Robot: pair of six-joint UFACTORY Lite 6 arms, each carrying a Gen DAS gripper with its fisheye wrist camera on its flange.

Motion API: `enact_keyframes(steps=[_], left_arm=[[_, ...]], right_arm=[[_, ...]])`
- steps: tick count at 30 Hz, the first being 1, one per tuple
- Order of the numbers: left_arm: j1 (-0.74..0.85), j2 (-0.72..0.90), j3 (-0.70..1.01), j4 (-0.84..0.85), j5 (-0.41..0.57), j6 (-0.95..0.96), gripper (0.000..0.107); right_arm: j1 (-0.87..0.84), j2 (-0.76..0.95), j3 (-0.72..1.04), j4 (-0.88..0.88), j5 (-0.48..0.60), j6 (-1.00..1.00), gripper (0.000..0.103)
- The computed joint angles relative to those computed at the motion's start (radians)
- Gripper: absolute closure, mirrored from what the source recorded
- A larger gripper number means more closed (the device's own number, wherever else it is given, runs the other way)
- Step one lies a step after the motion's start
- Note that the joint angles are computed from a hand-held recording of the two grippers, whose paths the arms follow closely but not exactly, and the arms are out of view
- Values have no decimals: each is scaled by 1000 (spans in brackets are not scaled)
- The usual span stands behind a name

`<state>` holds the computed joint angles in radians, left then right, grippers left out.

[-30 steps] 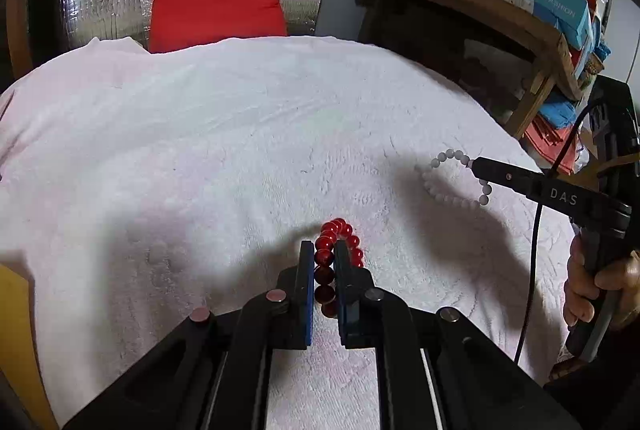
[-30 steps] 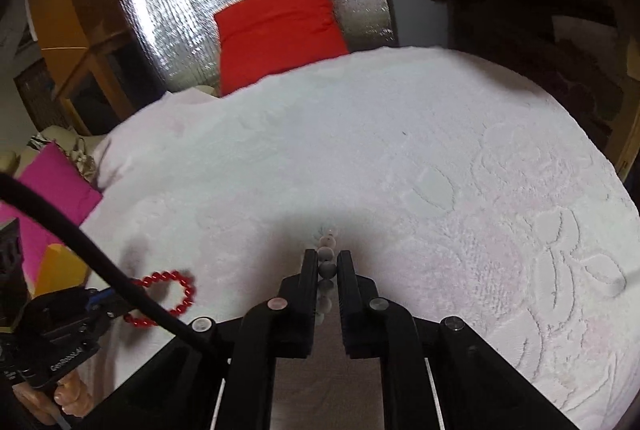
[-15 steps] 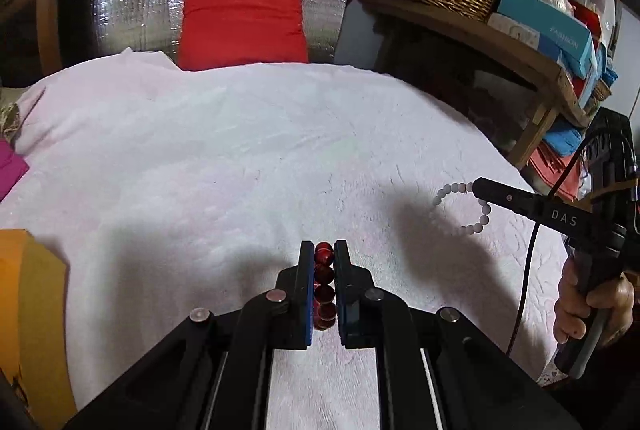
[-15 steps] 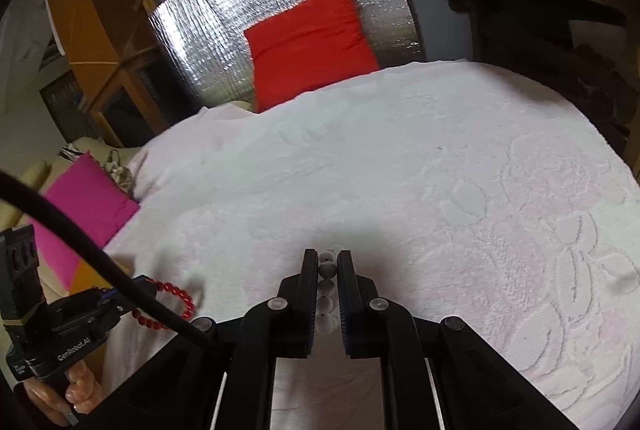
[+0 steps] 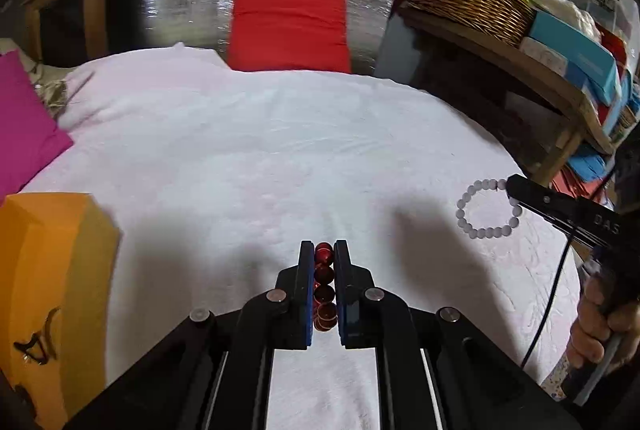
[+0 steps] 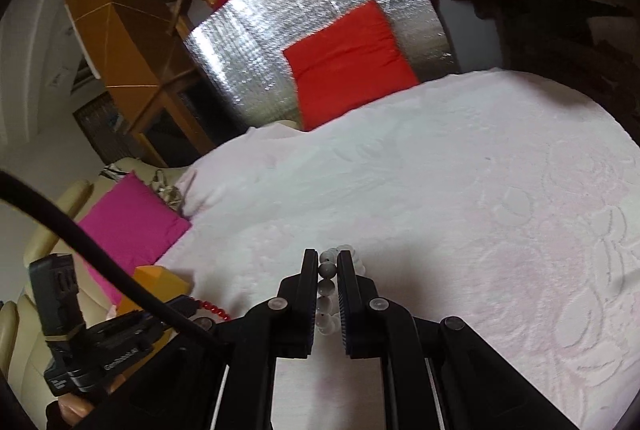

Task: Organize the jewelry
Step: 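Lift the red and white bracelets off the towel, then carry the red and white bracelets over the orange box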

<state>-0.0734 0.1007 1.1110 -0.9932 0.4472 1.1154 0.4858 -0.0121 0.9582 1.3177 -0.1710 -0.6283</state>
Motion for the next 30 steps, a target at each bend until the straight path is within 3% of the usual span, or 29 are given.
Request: enact_keyframes(steps=[7, 13, 22, 27, 30], left_arm=[[109, -89, -47, -27, 33, 40, 97], [255, -120, -47, -48, 86, 81, 97], [434, -112, 5, -87, 113, 112, 97], [509, -91, 39, -112, 138, 132, 97], [532, -88, 47, -113, 126, 139, 97]], right_arm=[[119, 105, 125, 118, -58, -127, 93], [206, 257, 287, 55, -94, -57, 92], [292, 559, 660, 389, -82, -432, 92], [338, 696, 864, 656, -121, -737, 93], [367, 744, 943, 727, -146, -835, 92]])
